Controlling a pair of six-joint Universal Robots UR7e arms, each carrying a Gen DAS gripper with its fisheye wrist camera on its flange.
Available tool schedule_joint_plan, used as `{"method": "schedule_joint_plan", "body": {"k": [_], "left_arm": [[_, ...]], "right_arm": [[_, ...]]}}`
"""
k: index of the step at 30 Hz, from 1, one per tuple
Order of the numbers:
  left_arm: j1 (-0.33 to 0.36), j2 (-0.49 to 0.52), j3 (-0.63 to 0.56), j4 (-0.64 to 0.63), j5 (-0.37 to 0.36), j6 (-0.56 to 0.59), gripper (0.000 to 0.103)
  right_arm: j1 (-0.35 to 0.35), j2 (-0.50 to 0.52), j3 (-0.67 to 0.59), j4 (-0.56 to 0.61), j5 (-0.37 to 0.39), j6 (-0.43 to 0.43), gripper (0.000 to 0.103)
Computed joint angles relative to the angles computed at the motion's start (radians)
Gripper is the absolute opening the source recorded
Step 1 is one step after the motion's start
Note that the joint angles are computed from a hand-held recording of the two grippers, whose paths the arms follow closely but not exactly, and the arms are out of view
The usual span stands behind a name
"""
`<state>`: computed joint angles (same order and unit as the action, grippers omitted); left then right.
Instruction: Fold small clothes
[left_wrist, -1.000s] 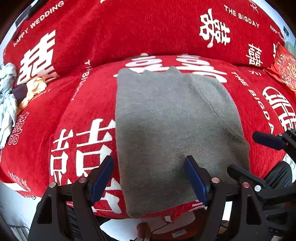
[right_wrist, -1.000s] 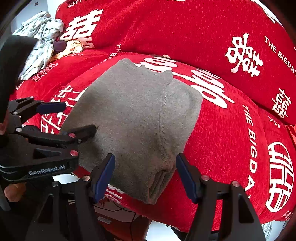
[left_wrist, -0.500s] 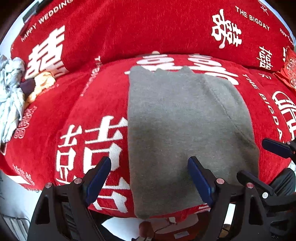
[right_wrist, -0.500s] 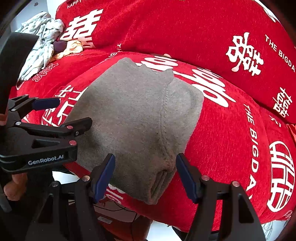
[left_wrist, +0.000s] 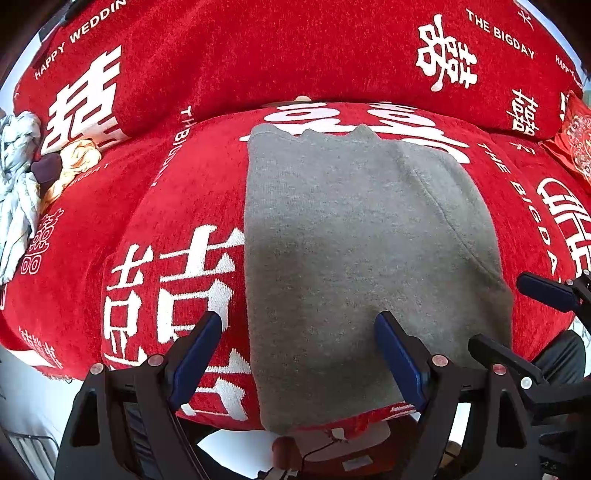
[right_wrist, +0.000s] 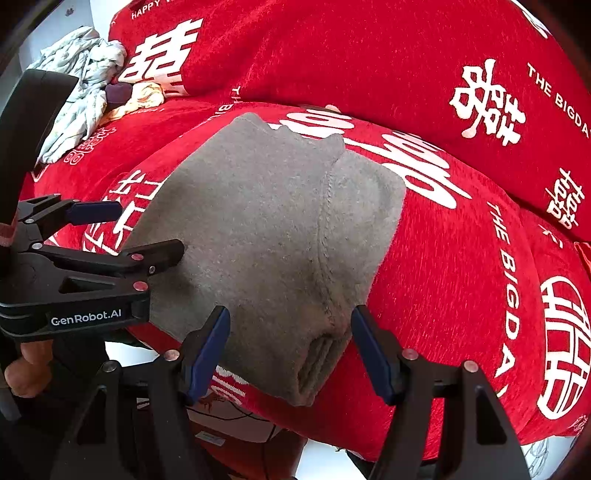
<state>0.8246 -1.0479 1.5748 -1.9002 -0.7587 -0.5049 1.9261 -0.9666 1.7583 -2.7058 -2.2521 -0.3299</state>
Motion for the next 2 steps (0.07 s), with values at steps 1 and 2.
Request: {"method": "schedule_joint_plan", "body": {"k": [1,2], "left_arm": [[0.000,0.000,0.000,-0.001,-0.004,0.003,0.086],[-0.001,0.003,-0.003,0.004,-0.005,0.002,0.086]], "right_arm": [[-0.001,0.000,-0.001,0.000,0.001,0.000,0.071],[-0.002,0.000,-0.001,0.000,0.002,0.000,0.071]]}}
